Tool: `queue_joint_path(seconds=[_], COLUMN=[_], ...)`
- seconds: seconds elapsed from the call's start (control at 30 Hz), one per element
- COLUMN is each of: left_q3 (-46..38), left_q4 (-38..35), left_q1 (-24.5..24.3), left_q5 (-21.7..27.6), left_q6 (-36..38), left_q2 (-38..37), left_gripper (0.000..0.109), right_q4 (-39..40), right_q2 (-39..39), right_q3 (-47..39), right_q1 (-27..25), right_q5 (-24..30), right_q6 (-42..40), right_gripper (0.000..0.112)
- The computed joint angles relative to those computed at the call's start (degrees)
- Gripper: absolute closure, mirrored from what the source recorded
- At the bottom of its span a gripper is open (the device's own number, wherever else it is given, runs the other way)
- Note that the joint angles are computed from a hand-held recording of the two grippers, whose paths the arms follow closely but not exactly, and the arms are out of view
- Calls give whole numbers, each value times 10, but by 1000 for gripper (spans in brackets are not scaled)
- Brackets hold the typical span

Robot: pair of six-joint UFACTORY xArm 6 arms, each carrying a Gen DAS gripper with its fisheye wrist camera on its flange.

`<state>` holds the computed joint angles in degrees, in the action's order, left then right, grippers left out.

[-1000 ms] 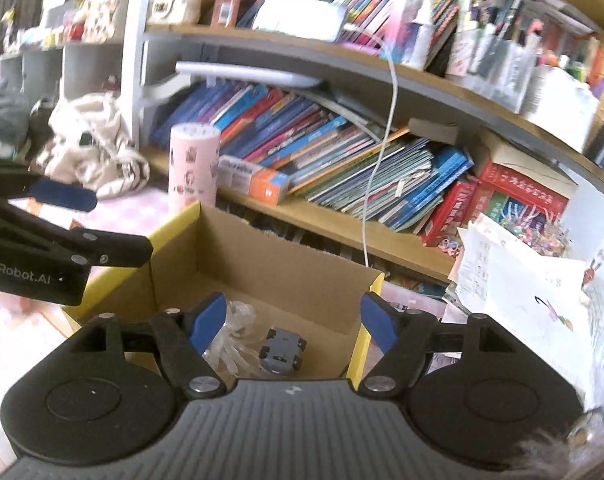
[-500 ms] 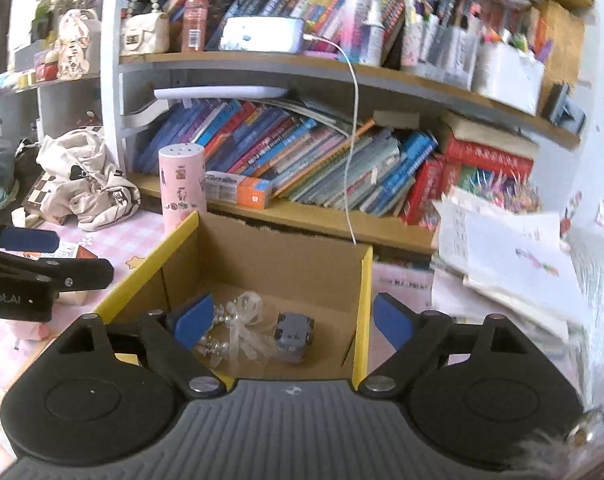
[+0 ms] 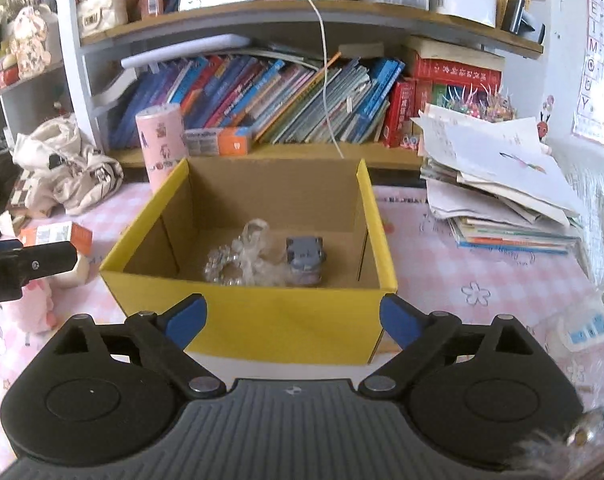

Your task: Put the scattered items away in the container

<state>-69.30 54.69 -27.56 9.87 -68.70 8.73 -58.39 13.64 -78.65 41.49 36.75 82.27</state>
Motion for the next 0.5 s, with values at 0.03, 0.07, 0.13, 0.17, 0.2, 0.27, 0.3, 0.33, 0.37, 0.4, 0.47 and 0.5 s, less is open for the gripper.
queue_joint_path(seconds=[0.03,0.07,0.13,0.17,0.2,0.27,0.3,0.33,0.37,0.4,0.47,0.5], left_q3=[6,12,24,30,36,49,57,64,72,82,104,116], left_q4=[-1,-2,-4,-5,-7,-15,-20,-24,-31,-41,-62,-74], left_q1=[2,5,9,12,15,20,23,26,29,32,38,41], left_q5=[-5,-10,-18,-22,-26,-35,-40,-45,-50,-56,-69,-76], left_q6=[2,5,9,11,14,22,29,35,44,56,82,96], left_q2=[-3,-7,-14,-18,-22,-30,-35,-39,-44,-49,-62,-69], left_gripper=[20,20,20,20,20,20,20,20,20,19,19,19], right_q4=[0,0,0,1,3,5,4,5,7,9,13,13], right_q2=[2,4,8,10,12,17,19,21,25,28,35,39], right_q3=[-3,-6,-12,-16,-20,-28,-31,-35,-40,-45,-55,-61], right_q1=[4,9,17,21,25,35,40,45,51,56,70,77], right_q5=[7,13,24,31,37,52,61,70,79,88,108,118], right_q6=[3,7,13,14,15,19,22,25,28,30,36,41], right_gripper=[16,15,14,13,13,12,11,11,10,10,10,10])
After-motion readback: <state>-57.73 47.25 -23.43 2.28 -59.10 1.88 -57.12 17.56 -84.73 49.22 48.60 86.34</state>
